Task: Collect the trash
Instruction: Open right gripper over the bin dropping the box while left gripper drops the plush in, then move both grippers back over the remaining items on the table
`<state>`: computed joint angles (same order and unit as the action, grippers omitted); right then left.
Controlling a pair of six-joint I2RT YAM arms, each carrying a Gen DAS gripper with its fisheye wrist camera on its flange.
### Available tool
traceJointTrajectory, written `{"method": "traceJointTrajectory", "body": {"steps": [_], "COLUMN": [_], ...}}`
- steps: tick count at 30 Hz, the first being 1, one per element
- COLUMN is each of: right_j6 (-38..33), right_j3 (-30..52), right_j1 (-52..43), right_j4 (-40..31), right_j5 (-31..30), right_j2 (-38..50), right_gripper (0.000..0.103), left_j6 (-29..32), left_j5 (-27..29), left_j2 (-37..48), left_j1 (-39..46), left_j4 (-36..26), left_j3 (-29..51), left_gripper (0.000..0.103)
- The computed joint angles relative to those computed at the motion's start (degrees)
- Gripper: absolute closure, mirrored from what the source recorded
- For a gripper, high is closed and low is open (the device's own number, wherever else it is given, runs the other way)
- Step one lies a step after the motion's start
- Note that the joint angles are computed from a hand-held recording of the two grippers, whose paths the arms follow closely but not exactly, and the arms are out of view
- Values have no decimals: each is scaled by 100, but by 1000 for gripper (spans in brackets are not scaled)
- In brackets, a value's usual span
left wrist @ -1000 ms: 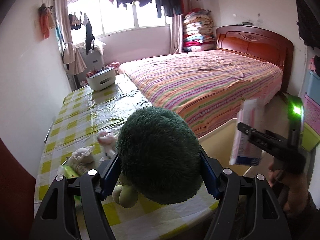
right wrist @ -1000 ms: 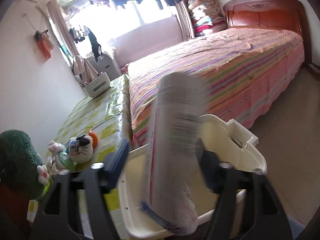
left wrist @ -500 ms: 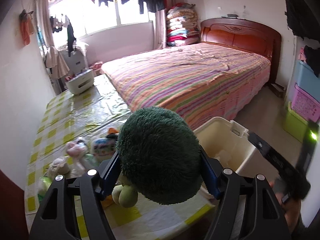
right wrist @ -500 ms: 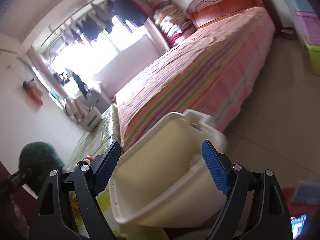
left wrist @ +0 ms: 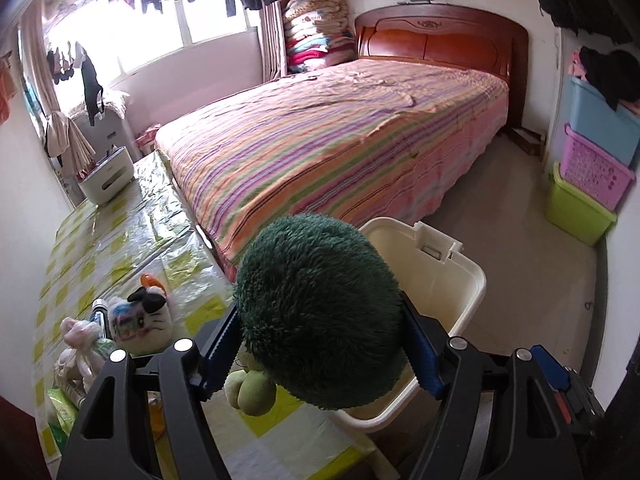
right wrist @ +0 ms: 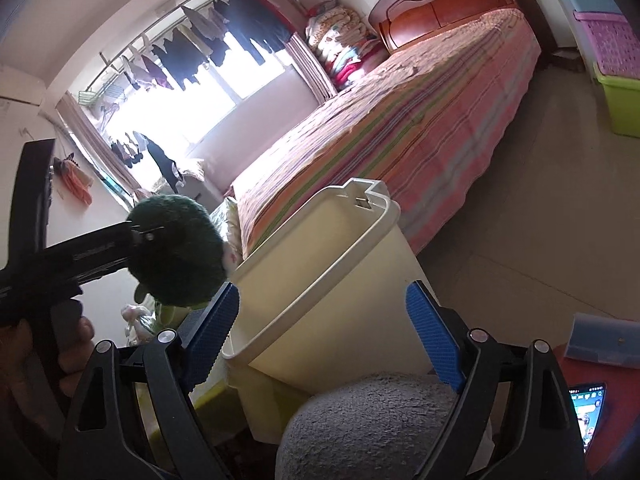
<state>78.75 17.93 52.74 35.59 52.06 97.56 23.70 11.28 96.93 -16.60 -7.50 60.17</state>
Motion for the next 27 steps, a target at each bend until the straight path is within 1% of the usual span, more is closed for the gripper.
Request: {"method": "traceJointTrajectory", "body": {"steps": [4, 8, 11, 12, 13, 16, 19, 27], "right_j6": [86, 79, -30, -66, -108, -215, -297, -547], "right_j3": [-69, -65, -22, 2, 27, 95, 193, 499], "right_j1": [-8, -46, -86, -100, -123, -179, -148, -132], "right_j4": [57, 28, 1, -2, -8, -18, -188, -440], "right_j5": [-72, -162, -239, -273, -313, -425, -427, -554], "right_j2": [45, 28, 24, 40, 50, 81, 53, 107], "right_gripper": [19, 19, 19, 19, 19, 19, 19, 19], "left_j6": [18, 34, 14, 13, -4, -76, -180, -349], "left_j5": [-162, -175, -324, -322, -266, -78, 42, 534], "left_j2": [131, 272, 115, 48, -43, -226, -424, -889], "left_j1": [-129, -142, -147, -132, -78, 123, 367, 1354], "left_j4": [8, -193, 154, 258, 337, 307, 372, 396], "left_j3": [57, 226, 6, -59, -126, -157, -250, -488], "left_gripper": [30, 28, 23, 20, 18, 17, 16, 16]}}
